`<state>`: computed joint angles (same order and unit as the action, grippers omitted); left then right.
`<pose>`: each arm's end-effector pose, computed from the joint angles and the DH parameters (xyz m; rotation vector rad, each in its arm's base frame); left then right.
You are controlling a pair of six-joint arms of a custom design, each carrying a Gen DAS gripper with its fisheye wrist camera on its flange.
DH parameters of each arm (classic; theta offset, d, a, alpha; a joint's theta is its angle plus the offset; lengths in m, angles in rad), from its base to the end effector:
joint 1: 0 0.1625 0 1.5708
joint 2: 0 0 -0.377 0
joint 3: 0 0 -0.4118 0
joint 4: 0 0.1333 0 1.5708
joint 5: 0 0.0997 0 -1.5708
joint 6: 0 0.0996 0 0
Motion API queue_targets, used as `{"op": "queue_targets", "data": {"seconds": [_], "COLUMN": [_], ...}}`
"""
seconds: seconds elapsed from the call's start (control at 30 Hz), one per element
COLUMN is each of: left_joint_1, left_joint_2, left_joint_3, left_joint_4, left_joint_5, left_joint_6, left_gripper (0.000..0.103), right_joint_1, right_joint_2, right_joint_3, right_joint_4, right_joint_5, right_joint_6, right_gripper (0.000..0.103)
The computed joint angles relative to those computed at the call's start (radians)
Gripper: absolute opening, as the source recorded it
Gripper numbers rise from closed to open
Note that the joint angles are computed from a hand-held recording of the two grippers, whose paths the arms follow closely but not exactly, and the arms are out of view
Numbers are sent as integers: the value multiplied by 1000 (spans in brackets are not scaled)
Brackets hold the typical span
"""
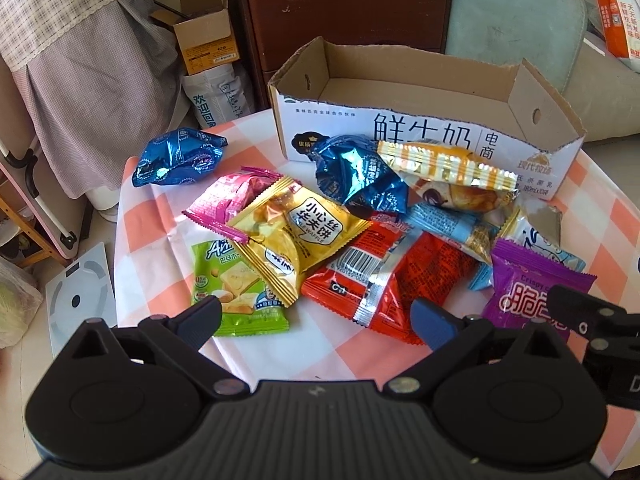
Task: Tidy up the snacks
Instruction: 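Grasp the red snack bag with the left tool while the right tool grasps the purple bag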
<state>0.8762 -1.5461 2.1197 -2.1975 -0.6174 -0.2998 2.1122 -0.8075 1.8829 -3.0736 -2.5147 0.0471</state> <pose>-0.1282 -0.4891 0.2636 0.4120 2.2177 -0.6082 0.3395 -0.4625 0.0608 0.3064 -2.2254 0.7942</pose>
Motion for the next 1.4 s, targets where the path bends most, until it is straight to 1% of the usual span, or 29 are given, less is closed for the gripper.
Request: {"op": "queue_targets", "data": {"seconds": [0.13,0.3,0.43,0.5,0.6,0.67,0.77,0.83,0.97,1.1,1.2,1.27,1.3,1.33,1.4], "left_joint_1": [11,27,25,21,24,27,31,35,53,70,84,89,91,93,96], "left_joint_2": [5,10,29,40,60,74,101,115,147,181,187,183,179,169,150], "left_joint_3": [-9,-18,-14,-9,-9,-8,-6,-7,-20,-25,-27,-25,-22,-16,-6], "left_joint_4": [-7,-44,-83,-112,-158,-196,-264,-289,-324,-373,-401,-410,-412,-411,-406], "left_joint_5": [8,-23,-17,-17,-34,-41,-51,-57,-84,-83,-102,-113,-119,-127,-140], "left_joint_6": [-5,-7,12,41,90,123,206,237,276,294,283,282,283,285,293], "left_gripper": [100,100,100,100,100,100,100,100,100,100,100,96,94,91,84], "right_joint_1": [-26,-53,-62,-59,-59,-59,-61,-60,-56,-63,-69,-74,-75,-77,-77], "right_joint_2": [-69,-130,-143,-138,-133,-126,-115,-108,-84,-75,-71,-72,-74,-75,-76], "right_joint_3": [55,105,116,113,107,102,93,89,73,66,67,70,73,75,78], "right_joint_4": [19,88,133,146,154,160,168,160,147,151,145,137,134,131,133], "right_joint_5": [63,131,185,197,235,245,255,262,240,242,241,252,258,264,266], "right_joint_6": [71,155,185,192,200,215,246,255,263,289,307,309,309,306,303], "right_gripper": [103,103,102,101,101,101,100,99,97,91,84,78,72,67,61]}}
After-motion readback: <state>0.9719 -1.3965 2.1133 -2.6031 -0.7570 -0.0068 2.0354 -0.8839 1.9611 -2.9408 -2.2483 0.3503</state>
